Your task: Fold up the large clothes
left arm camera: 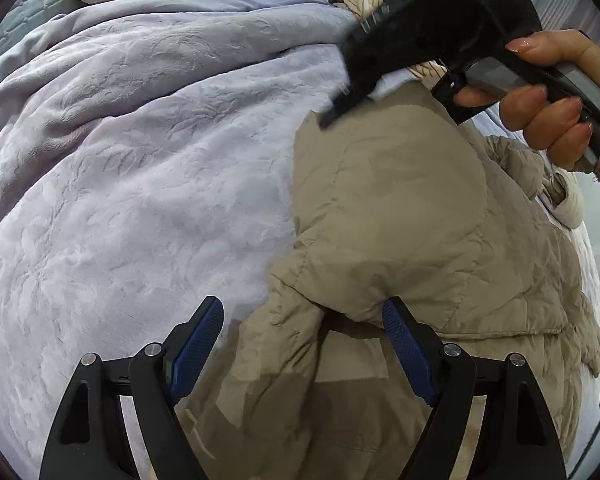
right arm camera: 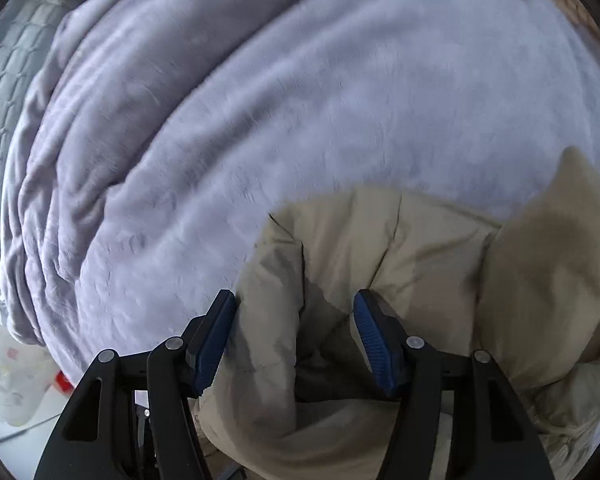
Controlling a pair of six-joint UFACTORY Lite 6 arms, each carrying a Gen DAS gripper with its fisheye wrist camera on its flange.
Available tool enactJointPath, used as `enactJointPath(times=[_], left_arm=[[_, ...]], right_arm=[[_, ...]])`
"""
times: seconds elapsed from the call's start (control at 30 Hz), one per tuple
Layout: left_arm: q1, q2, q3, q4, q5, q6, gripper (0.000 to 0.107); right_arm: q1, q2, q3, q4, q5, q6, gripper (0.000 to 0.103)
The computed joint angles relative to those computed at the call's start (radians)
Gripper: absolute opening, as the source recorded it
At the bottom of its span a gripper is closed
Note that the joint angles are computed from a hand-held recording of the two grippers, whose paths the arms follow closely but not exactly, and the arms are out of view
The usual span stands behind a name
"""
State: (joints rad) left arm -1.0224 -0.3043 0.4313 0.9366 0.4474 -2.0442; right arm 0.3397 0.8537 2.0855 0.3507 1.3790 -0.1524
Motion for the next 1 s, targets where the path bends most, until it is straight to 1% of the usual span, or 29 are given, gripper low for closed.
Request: enactJointPath(times=[0.03, 0.07, 0.1, 0.13, 0.2, 0.23, 0.3, 0.33, 0.37, 0.43, 0.47, 0.5, 0.53, 0.6, 0.67, 0.7, 0.77, 0.8, 0.83, 0.87, 0.9, 0.93, 1.0], left_arm=[[0.007, -0.014, -0.011, -0.008, -0.002, 0.012, 0.083], [0.011, -0.026, -0.020, -0.016, 0.004, 0.021, 0.083], [0.027, -0.037, -0.035, -0.016, 0.002, 0.033, 0.083], [0.037, -0.051, -0.049, -0.019, 0.011, 0.045, 0.083], [0.064, -0.069, -0.079, -0.013, 0.006, 0.046, 0.083], [0.075, -0.069, -0.086, -0.016, 0.000, 0.048, 0.083], [0.115, -0.068, -0.104, -0.013, -0.033, 0.061, 0.083], [0.123, -0.068, -0.107, -0.014, -0.036, 0.072, 0.083], [0.126, -0.070, -0.107, -0.021, -0.036, 0.087, 0.083], [0.120, -0.116, -0.112, -0.080, -0.015, 0.157, 0.083], [0.116, -0.149, -0.112, -0.116, 0.002, 0.192, 0.083], [0.103, -0.219, -0.117, -0.171, 0.032, 0.245, 0.083], [0.080, -0.278, -0.116, -0.197, 0.074, 0.270, 0.083], [0.036, -0.344, -0.081, -0.220, 0.179, 0.318, 0.083], [0.036, -0.359, -0.030, -0.219, 0.230, 0.390, 0.083], [0.073, -0.334, 0.005, -0.224, 0.213, 0.454, 0.083], [0.156, -0.228, 0.078, -0.200, 0.156, 0.530, 0.083], [0.188, -0.170, 0.112, -0.165, 0.136, 0.537, 0.083], [0.239, -0.085, 0.155, -0.135, 0.088, 0.543, 0.083], [0.282, -0.021, 0.193, -0.138, 0.049, 0.567, 0.083], [0.325, 0.076, 0.242, -0.127, 0.007, 0.568, 0.083], [0.340, 0.141, 0.273, -0.099, -0.002, 0.544, 0.083], [0.358, 0.297, 0.343, -0.004, 0.019, 0.454, 0.083]], right_arm=[[-0.001, 0.046, 0.056, 0.037, 0.042, 0.009, 0.014], [0.000, 0.059, 0.071, 0.060, 0.061, 0.009, 0.014], [0.013, 0.064, 0.079, 0.074, 0.060, -0.008, 0.012], [0.029, 0.042, 0.047, 0.092, 0.043, -0.045, 0.011], [0.064, 0.022, 0.028, 0.113, -0.004, -0.080, 0.011], [0.085, 0.035, 0.047, 0.111, -0.032, -0.078, 0.011], [0.125, 0.087, 0.102, 0.066, -0.080, -0.061, 0.011], [0.150, 0.098, 0.097, 0.013, -0.121, -0.041, 0.011], [0.162, 0.091, 0.061, -0.022, -0.164, -0.028, 0.011], [0.151, 0.043, -0.017, 0.000, -0.217, -0.046, 0.014], [0.138, -0.015, -0.079, 0.019, -0.252, -0.060, 0.016], [0.126, -0.054, -0.112, 0.032, -0.269, -0.073, 0.020], [0.101, -0.119, -0.158, 0.052, -0.291, -0.090, 0.027], [0.043, -0.244, -0.240, 0.080, -0.321, -0.100, 0.035], [-0.040, -0.395, -0.360, 0.130, -0.332, -0.122, 0.035], [-0.088, -0.485, -0.441, 0.148, -0.332, -0.137, 0.035], [-0.191, -0.669, -0.627, 0.175, -0.330, -0.194, 0.031], [-0.238, -0.763, -0.726, 0.176, -0.328, -0.215, 0.026], [-0.299, -0.849, -0.822, 0.171, -0.314, -0.242, 0.024], [-0.356, -0.919, -0.907, 0.172, -0.302, -0.270, 0.023], [-0.408, -0.980, -0.985, 0.173, -0.290, -0.294, 0.023], [-0.441, -1.048, -1.085, 0.171, -0.299, -0.312, 0.022], [-0.532, -1.102, -1.200, 0.171, -0.302, -0.376, 0.022]])
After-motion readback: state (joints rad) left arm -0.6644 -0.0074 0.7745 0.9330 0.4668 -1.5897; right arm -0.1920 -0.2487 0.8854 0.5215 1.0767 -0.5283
